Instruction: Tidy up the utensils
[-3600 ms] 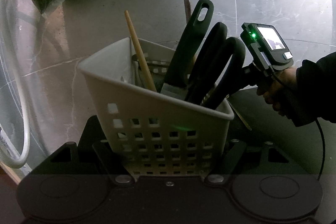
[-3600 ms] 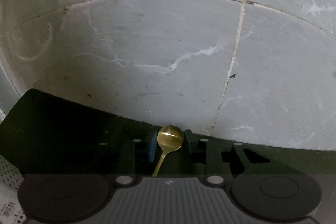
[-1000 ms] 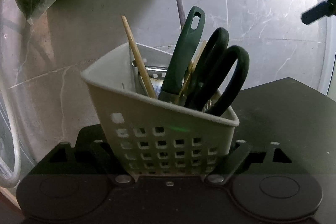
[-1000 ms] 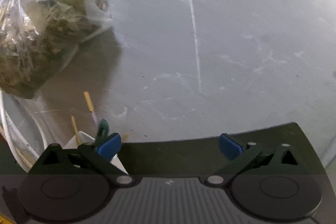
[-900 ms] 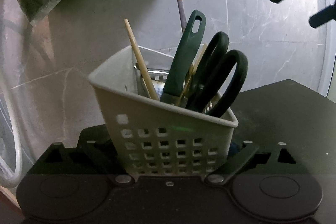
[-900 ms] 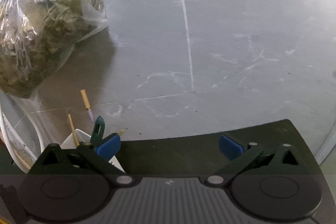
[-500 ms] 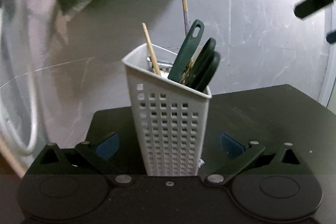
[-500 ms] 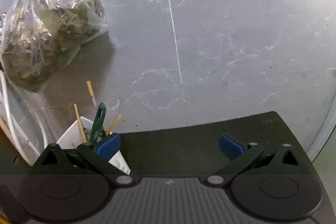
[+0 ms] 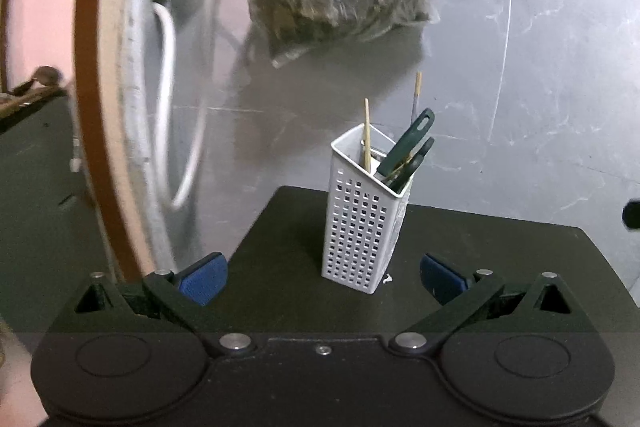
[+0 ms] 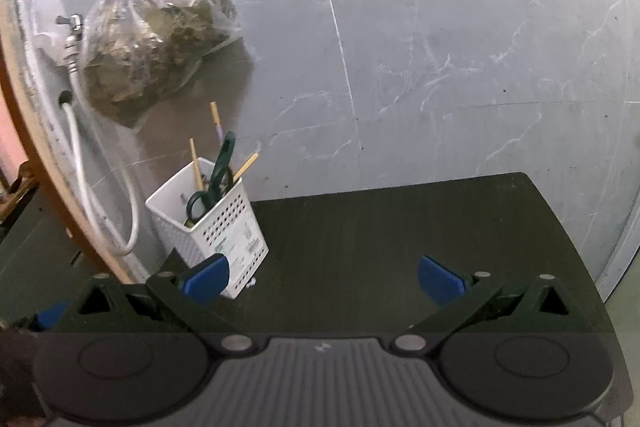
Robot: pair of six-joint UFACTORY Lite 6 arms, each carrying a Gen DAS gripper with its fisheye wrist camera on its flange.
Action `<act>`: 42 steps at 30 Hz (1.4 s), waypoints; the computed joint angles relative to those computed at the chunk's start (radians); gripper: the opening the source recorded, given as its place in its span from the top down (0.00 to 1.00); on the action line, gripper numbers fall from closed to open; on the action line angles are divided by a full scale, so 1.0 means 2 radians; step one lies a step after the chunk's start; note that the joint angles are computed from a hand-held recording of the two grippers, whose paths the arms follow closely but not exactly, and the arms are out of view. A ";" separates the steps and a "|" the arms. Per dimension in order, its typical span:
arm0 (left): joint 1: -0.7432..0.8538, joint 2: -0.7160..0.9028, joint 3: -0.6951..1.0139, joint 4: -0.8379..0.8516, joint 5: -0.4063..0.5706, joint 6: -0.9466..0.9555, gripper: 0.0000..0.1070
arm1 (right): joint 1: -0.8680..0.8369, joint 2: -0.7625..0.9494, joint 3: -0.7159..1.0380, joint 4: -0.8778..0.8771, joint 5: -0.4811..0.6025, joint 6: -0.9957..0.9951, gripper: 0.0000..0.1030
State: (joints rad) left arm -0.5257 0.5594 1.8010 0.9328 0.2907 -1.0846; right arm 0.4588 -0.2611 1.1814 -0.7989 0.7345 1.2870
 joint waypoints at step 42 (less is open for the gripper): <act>0.003 -0.197 -0.225 0.001 -0.037 0.034 0.04 | 0.225 -0.019 -0.042 -0.049 0.179 0.179 0.00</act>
